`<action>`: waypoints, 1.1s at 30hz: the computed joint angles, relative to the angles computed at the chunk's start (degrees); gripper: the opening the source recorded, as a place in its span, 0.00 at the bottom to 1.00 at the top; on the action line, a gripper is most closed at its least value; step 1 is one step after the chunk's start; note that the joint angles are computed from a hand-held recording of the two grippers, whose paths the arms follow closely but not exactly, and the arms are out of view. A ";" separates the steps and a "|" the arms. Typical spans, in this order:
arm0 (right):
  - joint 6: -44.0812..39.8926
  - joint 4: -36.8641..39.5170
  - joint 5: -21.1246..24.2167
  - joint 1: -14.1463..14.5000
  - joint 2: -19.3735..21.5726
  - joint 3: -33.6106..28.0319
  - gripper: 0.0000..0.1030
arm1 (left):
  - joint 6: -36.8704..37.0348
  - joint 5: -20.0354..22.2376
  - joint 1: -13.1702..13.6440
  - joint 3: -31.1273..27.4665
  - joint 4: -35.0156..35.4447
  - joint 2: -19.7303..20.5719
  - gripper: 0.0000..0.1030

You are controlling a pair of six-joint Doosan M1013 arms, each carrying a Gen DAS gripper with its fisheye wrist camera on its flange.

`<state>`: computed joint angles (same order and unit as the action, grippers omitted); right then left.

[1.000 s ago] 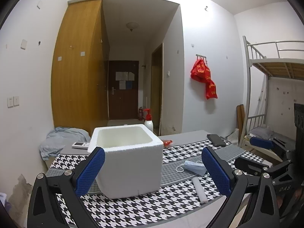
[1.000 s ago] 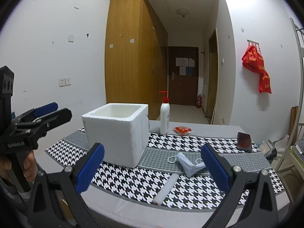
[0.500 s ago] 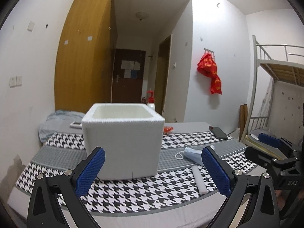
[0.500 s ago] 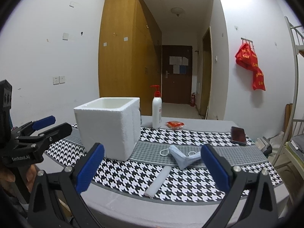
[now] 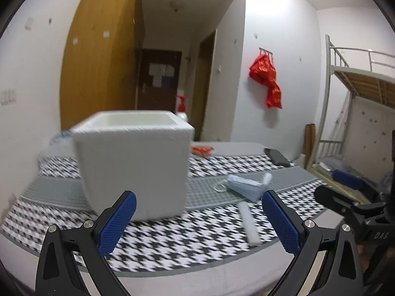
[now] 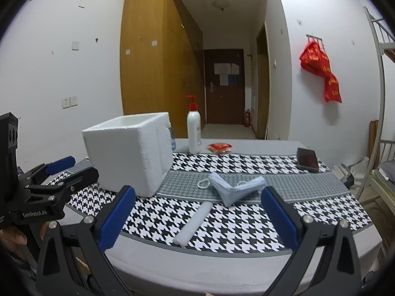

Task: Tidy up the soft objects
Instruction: 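Withdraw both grippers from the box toward the mask and foam roll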

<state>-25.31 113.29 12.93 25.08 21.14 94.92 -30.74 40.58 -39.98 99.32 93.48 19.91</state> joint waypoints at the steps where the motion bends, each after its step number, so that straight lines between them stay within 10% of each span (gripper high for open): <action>1: 0.74 -0.63 0.01 -0.09 0.09 -0.09 1.00 | 0.09 -1.11 0.20 -0.44 -0.54 0.27 0.99; 12: 6.08 -5.72 -1.75 -1.45 1.67 -1.51 1.00 | 8.94 -8.06 1.21 -5.69 -9.69 3.47 0.99; 33: 27.24 -26.46 -4.69 -3.80 4.25 -4.89 1.00 | 27.13 -7.17 2.31 -13.58 -26.41 8.71 0.99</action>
